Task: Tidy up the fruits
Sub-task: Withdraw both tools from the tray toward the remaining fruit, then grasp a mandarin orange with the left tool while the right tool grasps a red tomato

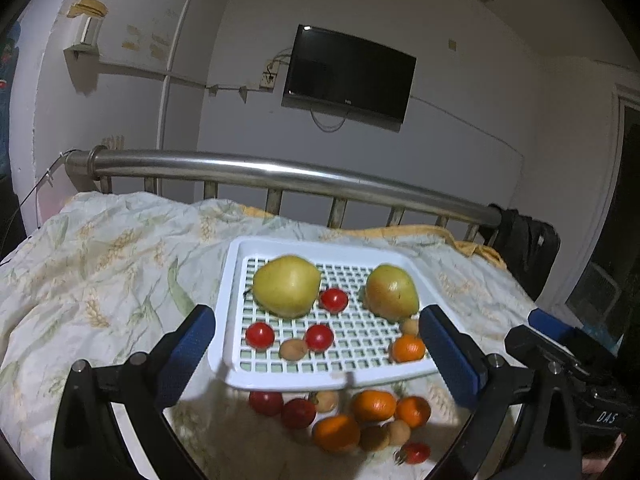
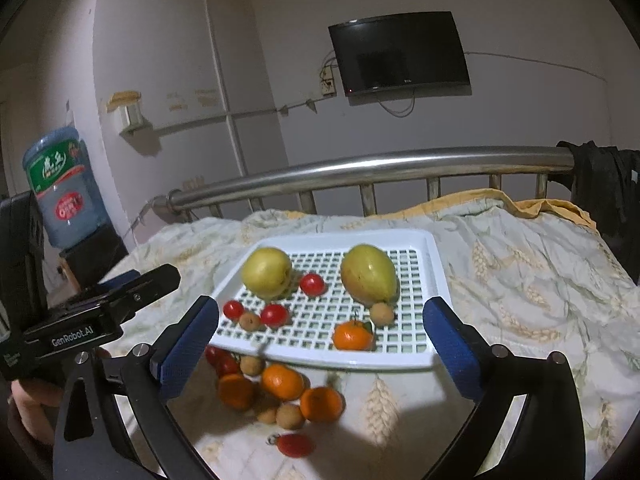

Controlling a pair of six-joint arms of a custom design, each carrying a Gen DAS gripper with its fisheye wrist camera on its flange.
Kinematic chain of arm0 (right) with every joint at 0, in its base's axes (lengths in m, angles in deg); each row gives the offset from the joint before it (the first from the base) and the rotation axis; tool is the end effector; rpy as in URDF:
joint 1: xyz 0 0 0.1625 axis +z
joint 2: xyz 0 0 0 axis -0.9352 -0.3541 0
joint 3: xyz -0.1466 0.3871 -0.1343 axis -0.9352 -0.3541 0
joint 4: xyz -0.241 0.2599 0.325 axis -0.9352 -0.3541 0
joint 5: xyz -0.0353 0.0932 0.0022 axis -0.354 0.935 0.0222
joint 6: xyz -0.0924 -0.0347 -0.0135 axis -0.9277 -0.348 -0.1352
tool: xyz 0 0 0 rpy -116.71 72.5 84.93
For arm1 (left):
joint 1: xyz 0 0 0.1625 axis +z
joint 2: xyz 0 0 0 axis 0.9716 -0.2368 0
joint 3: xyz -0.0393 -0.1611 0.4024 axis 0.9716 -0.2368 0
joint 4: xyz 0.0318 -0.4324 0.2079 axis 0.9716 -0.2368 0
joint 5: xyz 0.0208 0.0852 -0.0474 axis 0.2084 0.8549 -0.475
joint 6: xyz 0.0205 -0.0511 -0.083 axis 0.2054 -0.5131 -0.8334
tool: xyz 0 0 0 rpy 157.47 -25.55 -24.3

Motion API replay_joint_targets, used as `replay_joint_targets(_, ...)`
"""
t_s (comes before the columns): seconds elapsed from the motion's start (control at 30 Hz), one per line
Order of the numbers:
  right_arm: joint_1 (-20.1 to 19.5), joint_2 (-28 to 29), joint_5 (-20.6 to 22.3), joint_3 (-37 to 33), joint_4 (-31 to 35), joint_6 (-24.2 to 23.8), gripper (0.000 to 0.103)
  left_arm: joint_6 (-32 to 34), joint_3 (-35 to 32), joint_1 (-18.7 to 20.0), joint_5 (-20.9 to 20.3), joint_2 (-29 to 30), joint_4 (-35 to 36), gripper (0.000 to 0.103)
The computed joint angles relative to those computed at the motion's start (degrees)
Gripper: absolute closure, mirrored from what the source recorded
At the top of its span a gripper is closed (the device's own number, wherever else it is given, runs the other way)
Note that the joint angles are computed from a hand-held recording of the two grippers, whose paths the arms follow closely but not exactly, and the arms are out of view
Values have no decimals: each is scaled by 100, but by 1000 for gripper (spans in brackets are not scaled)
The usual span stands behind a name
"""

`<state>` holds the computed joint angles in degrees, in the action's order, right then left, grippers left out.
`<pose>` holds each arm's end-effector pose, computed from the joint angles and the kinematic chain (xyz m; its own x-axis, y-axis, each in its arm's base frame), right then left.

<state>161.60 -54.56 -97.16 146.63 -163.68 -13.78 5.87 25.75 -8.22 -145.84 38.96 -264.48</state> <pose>0.1396 -0.7786 0.1488 -0.8538 0.0429 0.5188 -0.4719 0.3569 -0.8062 -0.1818 -0.8799 0.0971 -0.7564 0.4331 -0.4903 0.6538 0.4763 -0.5879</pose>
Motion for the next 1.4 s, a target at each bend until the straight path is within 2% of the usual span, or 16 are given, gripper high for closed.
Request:
replay_joint_targets(0.23, -140, -48, 92, 212, 51, 161, 0, 162, 324, 44, 180, -117, 102, 0)
replay_joint_targets(0.37, -148, -6, -59, 230, 154, 55, 0, 279, 496, 83, 339, -167, 191, 0)
replay_joint_targets(0.73, -217, 18, -320, 216, 884, 148, 0, -108, 284, 172, 537, -66, 1079, 1)
replay_joint_targets(0.83, -238, 23, -374, 174, 1085, 159, 3, -140, 245, 185, 563, -39, 1219, 2)
replay_joint_targets(1.07, -268, 42, -495, 34, 1764, 314, 28, -311, 11, 222, 620, 65, 1815, 19)
replay_joint_targets(1.13, -254, 52, -529, 22, 1878, 266, 29, -284, -4, 221, 596, 73, 1908, 23)
replay_joint_targets(1.23, -213, 70, -567, 16, 2003, 141, 37, -208, -18, 213, 523, 82, 2033, 29)
replay_joint_targets(1.3, -207, 62, -529, 27, 2102, 119, 39, -187, -38, 213, 469, 93, 2117, 31)
replay_joint_targets(1.4, -188, 70, -543, 31, 2267, 56, 43, -201, -128, 213, 399, 137, 2316, 43)
